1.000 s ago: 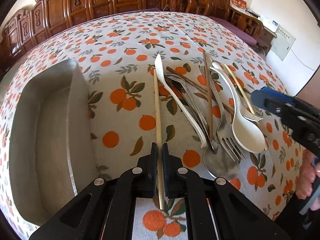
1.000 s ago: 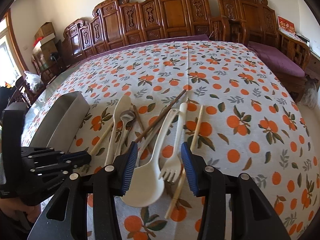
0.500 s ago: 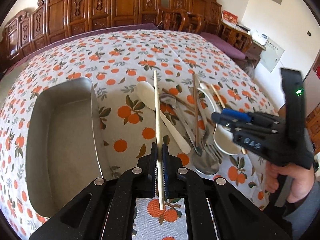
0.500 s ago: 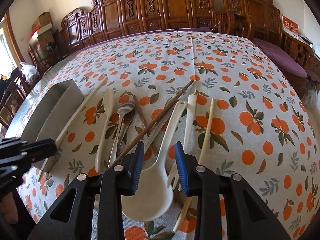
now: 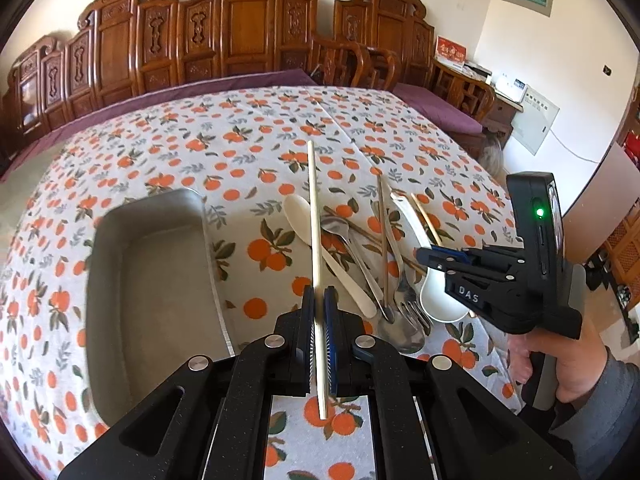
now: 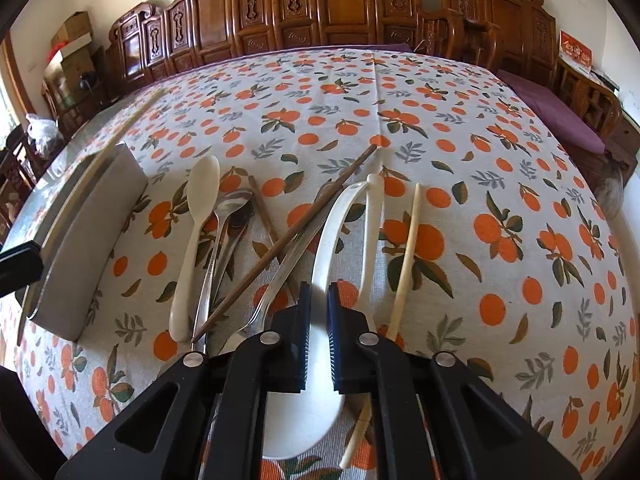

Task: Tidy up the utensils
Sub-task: 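Grasp the white plastic spoon handle with the right tool while the left tool lifts the chopstick, then lower the chopstick into the grey tray with the left tool while the right tool drops the spoon there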

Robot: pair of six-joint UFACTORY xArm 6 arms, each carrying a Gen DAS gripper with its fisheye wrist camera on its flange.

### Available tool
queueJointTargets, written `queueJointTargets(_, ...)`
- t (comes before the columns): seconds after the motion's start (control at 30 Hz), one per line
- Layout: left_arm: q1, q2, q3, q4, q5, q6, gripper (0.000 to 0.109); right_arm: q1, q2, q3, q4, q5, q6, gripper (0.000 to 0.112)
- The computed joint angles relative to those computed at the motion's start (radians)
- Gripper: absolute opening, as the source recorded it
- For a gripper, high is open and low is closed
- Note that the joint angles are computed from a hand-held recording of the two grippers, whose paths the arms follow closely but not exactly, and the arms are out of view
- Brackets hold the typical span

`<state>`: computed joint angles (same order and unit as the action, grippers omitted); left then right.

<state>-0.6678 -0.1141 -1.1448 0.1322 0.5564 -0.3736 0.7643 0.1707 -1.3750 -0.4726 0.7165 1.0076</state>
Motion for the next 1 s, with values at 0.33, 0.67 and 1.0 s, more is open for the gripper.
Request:
queueJointTargets(0.33,0.057,-0.113,0.072,0.007,0.025,-0.004,0.004,0.011,-0.060,0.046,-0.058,-0.089,0.047,0.004)
queueJointTargets(0.67,0.132,-0.142,0.096,0.041,0.054,0.000,0.004,0.032,-0.079,0.042,-0.124,-0.133,0.063,0.004)
queueJointTargets(1.0,0.187,-0.113,0.145,-0.024,0.042,0.023,0.004,0.043,-0.086,0.044,-0.154,-0.154,0.075,0.004)
